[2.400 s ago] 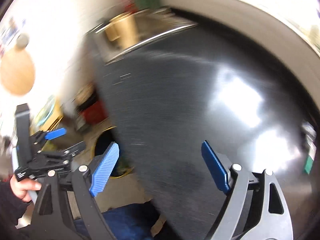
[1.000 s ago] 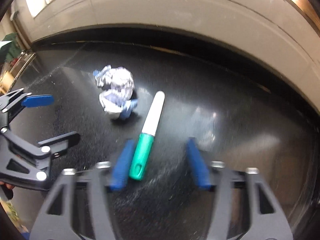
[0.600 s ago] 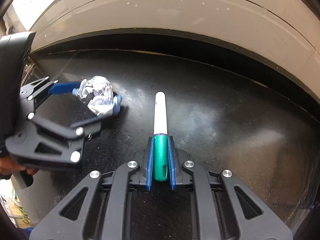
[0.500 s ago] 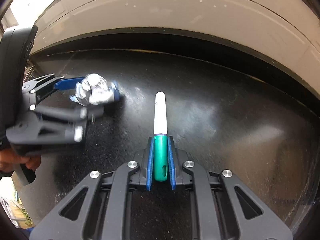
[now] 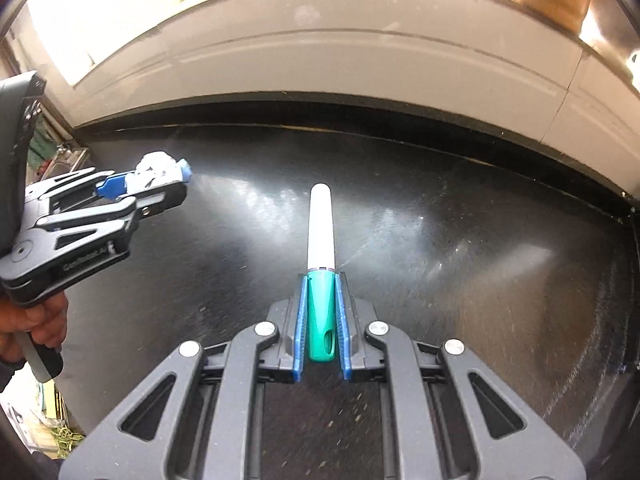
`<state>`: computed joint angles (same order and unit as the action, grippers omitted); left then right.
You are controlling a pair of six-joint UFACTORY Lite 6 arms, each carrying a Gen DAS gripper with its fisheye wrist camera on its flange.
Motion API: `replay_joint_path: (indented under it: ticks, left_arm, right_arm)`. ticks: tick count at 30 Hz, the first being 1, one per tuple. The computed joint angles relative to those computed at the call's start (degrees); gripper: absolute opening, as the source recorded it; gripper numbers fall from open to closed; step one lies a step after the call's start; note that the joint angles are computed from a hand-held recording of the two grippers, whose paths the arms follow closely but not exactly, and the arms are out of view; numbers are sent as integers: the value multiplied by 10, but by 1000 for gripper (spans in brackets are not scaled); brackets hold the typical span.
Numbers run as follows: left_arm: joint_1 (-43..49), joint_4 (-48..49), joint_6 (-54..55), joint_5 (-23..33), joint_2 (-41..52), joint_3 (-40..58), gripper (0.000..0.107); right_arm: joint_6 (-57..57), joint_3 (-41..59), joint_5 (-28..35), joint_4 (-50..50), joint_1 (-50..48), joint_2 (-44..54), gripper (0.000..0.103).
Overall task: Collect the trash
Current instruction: 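Carry foil and marker over the bin and open both tools to drop them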
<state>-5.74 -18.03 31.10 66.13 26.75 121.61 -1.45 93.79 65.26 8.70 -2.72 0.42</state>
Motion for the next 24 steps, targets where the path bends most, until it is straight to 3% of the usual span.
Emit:
replay_joint_path:
  ticks: [10, 19, 24]
  left_arm:
    - [161, -32, 68, 18, -255, -251, 36]
    - [560, -104, 284, 112, -323, -314, 36]
    - [797, -111, 396, 134, -252, -276, 36]
  right_arm:
    - [83, 23, 47, -48, 158, -63, 14]
    - [185, 134, 49, -89, 424, 50, 14]
    - [198, 346, 87, -81, 573, 239, 14]
